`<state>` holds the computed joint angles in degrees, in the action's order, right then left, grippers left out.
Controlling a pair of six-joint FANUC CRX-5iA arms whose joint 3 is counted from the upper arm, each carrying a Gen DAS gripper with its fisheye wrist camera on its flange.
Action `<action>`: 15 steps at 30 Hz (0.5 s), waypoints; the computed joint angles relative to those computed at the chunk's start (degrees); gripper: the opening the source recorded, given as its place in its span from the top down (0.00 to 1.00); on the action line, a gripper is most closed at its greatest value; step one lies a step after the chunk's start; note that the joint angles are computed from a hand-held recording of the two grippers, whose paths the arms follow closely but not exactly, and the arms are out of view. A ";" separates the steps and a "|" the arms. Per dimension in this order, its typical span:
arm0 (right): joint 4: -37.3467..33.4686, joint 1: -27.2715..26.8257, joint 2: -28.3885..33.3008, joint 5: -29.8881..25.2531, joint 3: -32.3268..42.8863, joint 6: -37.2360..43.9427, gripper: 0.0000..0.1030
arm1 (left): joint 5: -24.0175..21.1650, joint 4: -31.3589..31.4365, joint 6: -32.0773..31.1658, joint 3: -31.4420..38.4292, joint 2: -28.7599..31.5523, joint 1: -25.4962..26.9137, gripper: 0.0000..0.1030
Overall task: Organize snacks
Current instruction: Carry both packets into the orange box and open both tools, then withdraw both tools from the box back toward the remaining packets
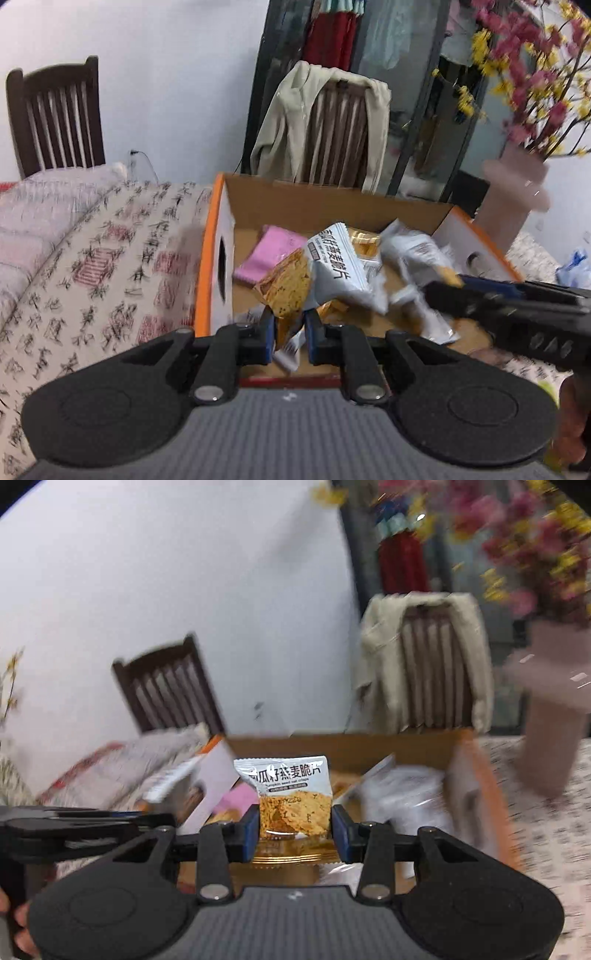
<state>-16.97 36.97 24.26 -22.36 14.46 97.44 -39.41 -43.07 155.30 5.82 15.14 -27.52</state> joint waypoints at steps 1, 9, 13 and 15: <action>0.78 0.61 0.84 -0.47 0.32 0.00 0.62 | -2.47 -3.49 1.06 1.22 0.99 -1.75 0.83; 9.01 3.65 1.45 2.12 -3.26 -4.51 0.50 | -2.43 -1.51 -2.32 1.36 0.82 -1.78 0.70; 10.44 3.81 -1.23 3.39 -5.97 -6.32 0.45 | -2.82 -2.11 -0.99 0.95 -1.00 -2.57 0.61; 11.86 3.83 -3.10 3.02 -7.18 -6.62 0.43 | -3.88 -1.84 -2.36 1.02 -2.06 -3.27 0.59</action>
<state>-5.11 40.80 21.16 -19.34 7.27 90.82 -43.29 -44.91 152.95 6.84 13.08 -30.79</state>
